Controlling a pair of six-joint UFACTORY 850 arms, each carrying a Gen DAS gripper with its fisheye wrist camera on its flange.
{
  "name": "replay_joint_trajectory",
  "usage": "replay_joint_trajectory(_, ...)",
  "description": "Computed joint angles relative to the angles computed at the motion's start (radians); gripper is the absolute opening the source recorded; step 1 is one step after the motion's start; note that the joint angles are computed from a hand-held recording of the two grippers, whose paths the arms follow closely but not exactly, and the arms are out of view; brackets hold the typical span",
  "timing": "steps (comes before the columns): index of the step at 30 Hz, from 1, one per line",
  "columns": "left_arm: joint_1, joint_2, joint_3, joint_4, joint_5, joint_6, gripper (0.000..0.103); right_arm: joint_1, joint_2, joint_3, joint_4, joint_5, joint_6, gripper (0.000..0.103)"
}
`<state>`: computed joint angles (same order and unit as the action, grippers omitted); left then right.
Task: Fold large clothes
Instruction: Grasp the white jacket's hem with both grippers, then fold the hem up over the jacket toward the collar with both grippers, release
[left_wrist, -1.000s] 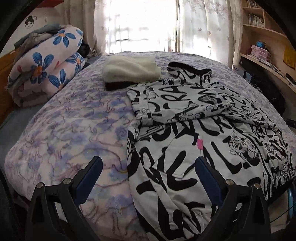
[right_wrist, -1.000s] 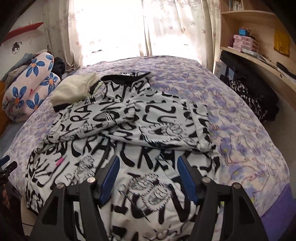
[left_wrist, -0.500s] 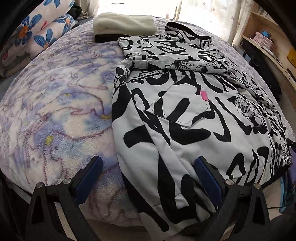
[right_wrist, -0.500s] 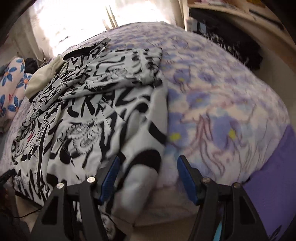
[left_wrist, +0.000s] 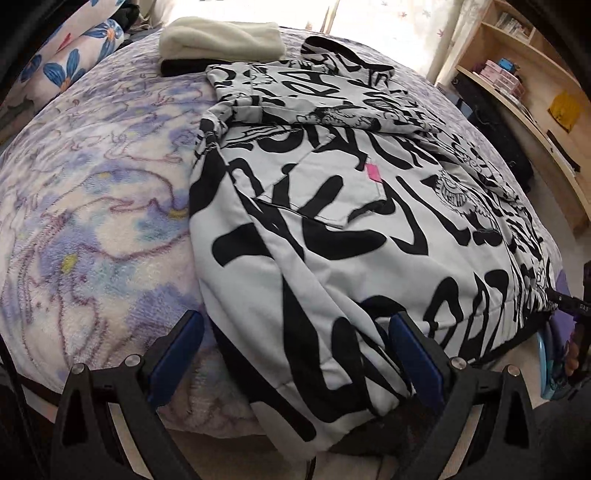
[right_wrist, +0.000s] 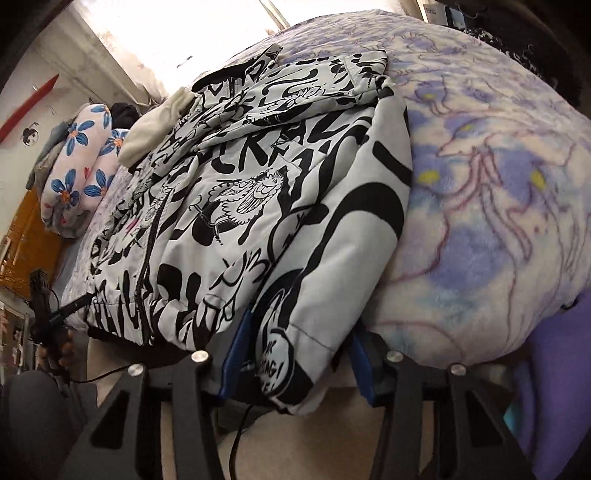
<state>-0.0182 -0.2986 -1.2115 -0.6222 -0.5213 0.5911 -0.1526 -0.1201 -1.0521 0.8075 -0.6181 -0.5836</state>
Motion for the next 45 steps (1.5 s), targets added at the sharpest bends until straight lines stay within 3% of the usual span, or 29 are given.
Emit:
replay_joint_trajectory(5,-0.006,0.001,0.012,-0.019,0.013,0.026,0.098,0.031,-0.007,-0.015,-0.057,0.016,0.023,0.032)
replay_joint_trajectory(6,-0.005,0.003,0.016,-0.034,0.015,0.035,0.094,0.039,-0.005,-0.017,-0.069,0.025,0.03,0.03)
replay_joint_trajectory(8,-0.003,0.012,0.029,-0.058,0.02,0.044,0.079,0.045,-0.002,-0.017,-0.075,0.038,0.031,0.023)
replay_joint_trajectory(10,-0.006,0.016,0.03,-0.05,0.01,0.035,0.051,0.051,0.001,-0.018,-0.078,0.052,0.031,0.02)
replay_joint_trajectory(13,-0.018,0.022,0.018,0.002,0.001,-0.032,0.028,0.056,0.014,-0.017,-0.062,0.069,0.021,0.016)
replay_joint_trajectory(17,-0.001,0.015,-0.022,-0.029,-0.057,-0.104,0.011,0.051,0.055,-0.001,0.059,0.099,-0.075,0.014)
replay_joint_trajectory(25,0.009,0.094,-0.012,-0.082,-0.083,-0.097,0.007,0.013,0.15,0.037,0.263,0.074,-0.255,0.013)
replay_joint_trajectory(33,0.062,0.141,-0.007,-0.183,-0.196,-0.092,0.007,-0.044,0.182,0.044,0.335,-0.014,-0.289,0.013)
replay_joint_trajectory(40,0.076,0.027,-0.176,-0.286,-0.225,-0.1,0.007,-0.077,0.072,-0.083,0.496,-0.057,-0.341,0.013)
replay_joint_trajectory(45,0.058,-0.142,-0.446,-0.248,-0.217,-0.174,0.007,-0.064,-0.113,-0.346,0.478,-0.052,-0.246,0.013)
